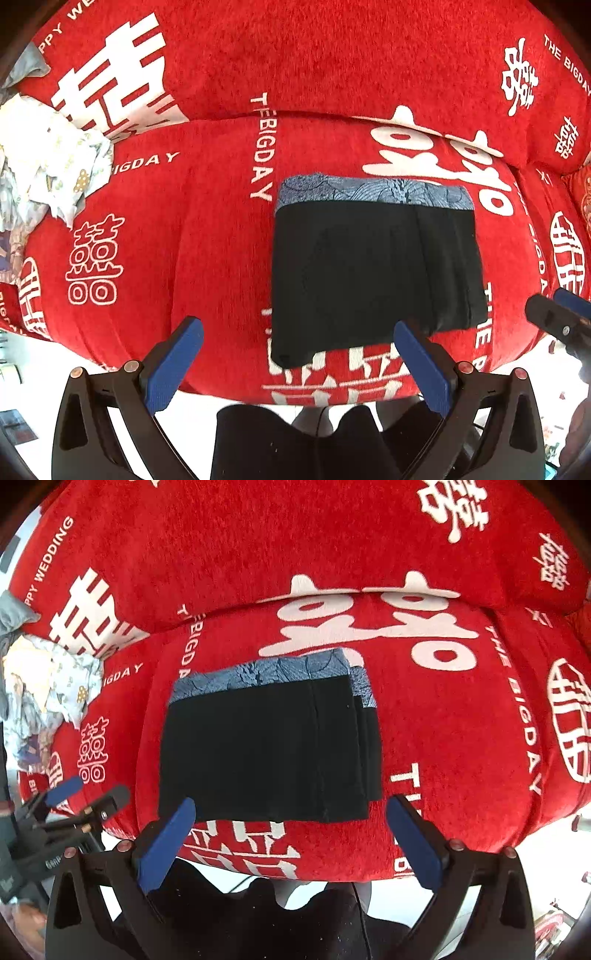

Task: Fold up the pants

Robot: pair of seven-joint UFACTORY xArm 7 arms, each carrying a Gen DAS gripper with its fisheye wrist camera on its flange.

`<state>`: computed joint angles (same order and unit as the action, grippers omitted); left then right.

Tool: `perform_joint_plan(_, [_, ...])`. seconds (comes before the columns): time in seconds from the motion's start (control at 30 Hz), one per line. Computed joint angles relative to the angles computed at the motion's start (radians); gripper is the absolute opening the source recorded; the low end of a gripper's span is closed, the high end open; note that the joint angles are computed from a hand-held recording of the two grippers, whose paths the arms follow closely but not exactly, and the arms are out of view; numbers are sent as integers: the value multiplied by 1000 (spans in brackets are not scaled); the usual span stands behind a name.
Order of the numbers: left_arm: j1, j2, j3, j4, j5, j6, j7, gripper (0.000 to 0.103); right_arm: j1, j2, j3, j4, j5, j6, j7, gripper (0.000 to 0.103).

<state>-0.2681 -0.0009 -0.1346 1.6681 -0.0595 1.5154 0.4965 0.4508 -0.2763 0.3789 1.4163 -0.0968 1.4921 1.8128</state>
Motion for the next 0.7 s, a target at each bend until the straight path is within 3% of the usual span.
perform_joint_plan(0.3, [10,0,7,65,22,46,75,103,49,137,9,223,-15,163,57,103])
perform_joint_plan(0.53, [13,-15,8,84,6,32,133,103,97,177,-19,298,-11,225,65,103])
perform_joint_plan(0.7, [17,-24,9,101,-25,79,111,103,113,188,-27,327,-9,258,22,103])
